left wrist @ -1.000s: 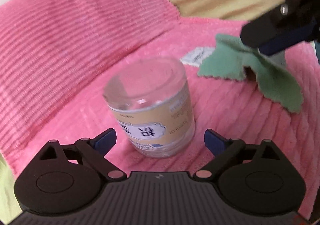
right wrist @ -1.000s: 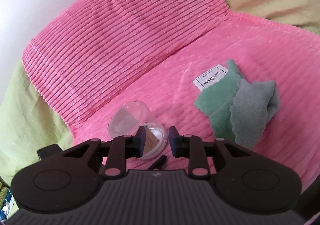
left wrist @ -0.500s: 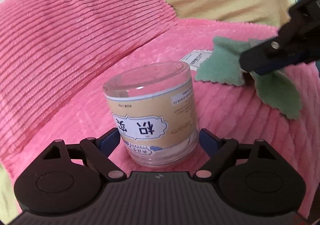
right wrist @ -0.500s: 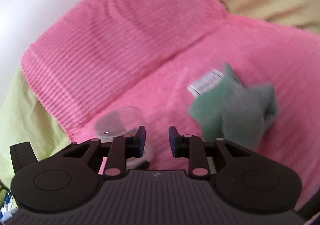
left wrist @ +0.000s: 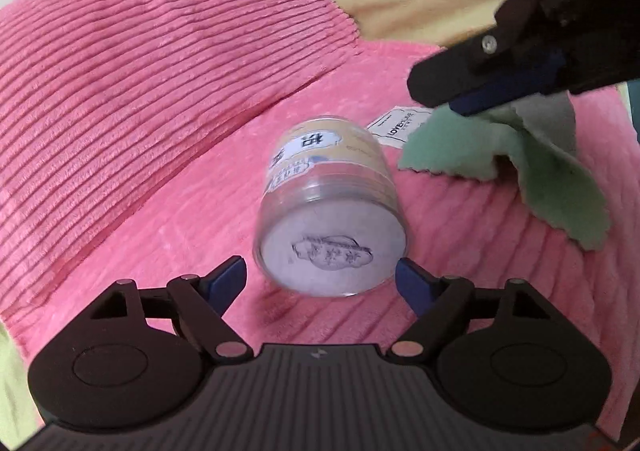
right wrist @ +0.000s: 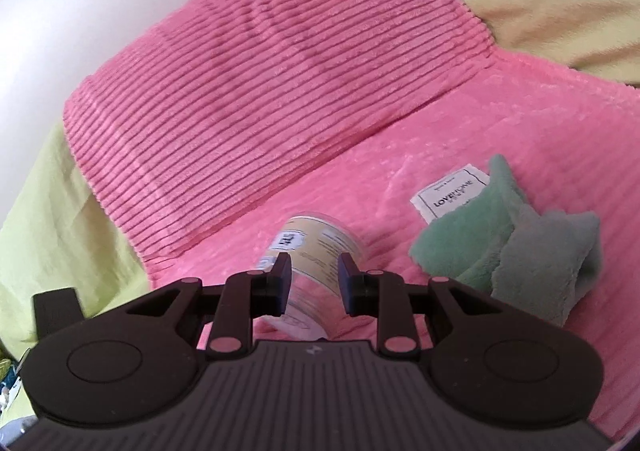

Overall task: Clean container
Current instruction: 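Tilt the held jar with the left tool to show its base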

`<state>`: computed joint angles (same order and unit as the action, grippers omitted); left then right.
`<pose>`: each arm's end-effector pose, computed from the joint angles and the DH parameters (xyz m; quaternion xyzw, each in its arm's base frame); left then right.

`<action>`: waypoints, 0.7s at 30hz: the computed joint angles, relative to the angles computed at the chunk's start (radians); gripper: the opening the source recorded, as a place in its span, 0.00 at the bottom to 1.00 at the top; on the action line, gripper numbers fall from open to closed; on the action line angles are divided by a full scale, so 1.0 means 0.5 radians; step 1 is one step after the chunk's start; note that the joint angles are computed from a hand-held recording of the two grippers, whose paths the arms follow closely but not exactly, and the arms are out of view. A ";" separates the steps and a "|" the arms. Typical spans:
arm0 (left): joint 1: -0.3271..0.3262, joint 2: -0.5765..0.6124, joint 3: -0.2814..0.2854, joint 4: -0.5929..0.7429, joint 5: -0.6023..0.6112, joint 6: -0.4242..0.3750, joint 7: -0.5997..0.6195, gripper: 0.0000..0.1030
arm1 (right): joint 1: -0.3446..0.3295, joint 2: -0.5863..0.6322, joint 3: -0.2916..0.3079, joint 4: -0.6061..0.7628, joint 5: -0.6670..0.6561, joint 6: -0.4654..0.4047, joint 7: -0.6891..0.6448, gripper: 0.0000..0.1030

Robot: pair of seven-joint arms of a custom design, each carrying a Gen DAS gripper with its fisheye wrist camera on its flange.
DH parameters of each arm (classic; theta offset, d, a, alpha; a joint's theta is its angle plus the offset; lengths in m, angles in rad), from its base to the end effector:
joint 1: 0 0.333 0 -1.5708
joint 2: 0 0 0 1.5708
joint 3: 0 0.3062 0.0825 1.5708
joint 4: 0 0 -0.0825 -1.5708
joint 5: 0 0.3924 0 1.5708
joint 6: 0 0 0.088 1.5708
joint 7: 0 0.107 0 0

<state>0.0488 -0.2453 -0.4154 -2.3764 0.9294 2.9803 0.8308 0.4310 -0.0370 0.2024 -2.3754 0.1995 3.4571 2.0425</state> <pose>0.4525 -0.2419 0.4667 -0.4480 0.7761 -0.2648 0.3562 0.4516 0.3040 0.4594 -0.5814 0.6186 -0.1016 0.5186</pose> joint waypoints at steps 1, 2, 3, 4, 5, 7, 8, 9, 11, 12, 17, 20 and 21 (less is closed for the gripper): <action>0.023 0.004 -0.017 0.004 0.047 0.022 -0.042 0.85 | 0.001 0.011 -0.012 0.004 -0.030 0.005 0.039 0.23; 0.055 0.010 -0.041 0.010 0.122 0.050 -0.098 0.89 | 0.004 0.020 -0.034 0.003 -0.099 0.017 0.108 0.23; 0.077 0.018 -0.059 0.017 0.192 0.073 -0.146 0.92 | 0.005 0.030 -0.055 0.005 -0.178 0.027 0.185 0.23; 0.079 0.032 -0.067 0.029 0.235 0.072 -0.169 0.92 | 0.005 0.037 -0.064 0.007 -0.211 0.028 0.218 0.23; 0.069 0.050 -0.066 0.044 0.263 0.053 -0.183 0.93 | 0.005 0.042 -0.068 0.008 -0.221 0.028 0.228 0.23; 0.034 0.094 -0.048 0.077 0.322 0.010 -0.217 0.94 | 0.005 0.052 -0.077 0.010 -0.244 0.027 0.251 0.23; 0.020 0.115 -0.040 0.094 0.362 -0.004 -0.253 0.95 | 0.005 0.056 -0.081 0.009 -0.255 0.031 0.267 0.23; 0.005 0.136 -0.024 0.107 0.394 -0.006 -0.286 0.95 | 0.006 0.064 -0.084 0.008 -0.252 0.037 0.274 0.23; -0.033 0.168 0.021 0.124 0.426 0.004 -0.325 0.96 | 0.010 0.076 -0.090 0.005 -0.232 0.039 0.273 0.23; -0.055 0.184 0.043 0.134 0.435 0.000 -0.335 0.96 | 0.014 0.079 -0.092 0.001 -0.212 0.038 0.263 0.23; -0.156 0.226 0.140 0.174 0.541 -0.016 -0.453 0.93 | 0.040 0.070 -0.083 -0.028 0.001 0.034 0.107 0.22; -0.215 0.215 0.200 0.168 0.541 -0.020 -0.459 0.85 | 0.063 0.069 -0.057 -0.024 0.267 0.030 -0.102 0.22; -0.232 0.216 0.218 0.166 0.507 -0.016 -0.426 0.85 | 0.069 0.063 -0.053 -0.028 0.328 0.033 -0.146 0.22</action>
<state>-0.0670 -0.1371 -0.3063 -2.2933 1.1830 2.9722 0.6178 0.4657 -0.0054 0.1760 -2.3894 0.3634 3.4734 1.9693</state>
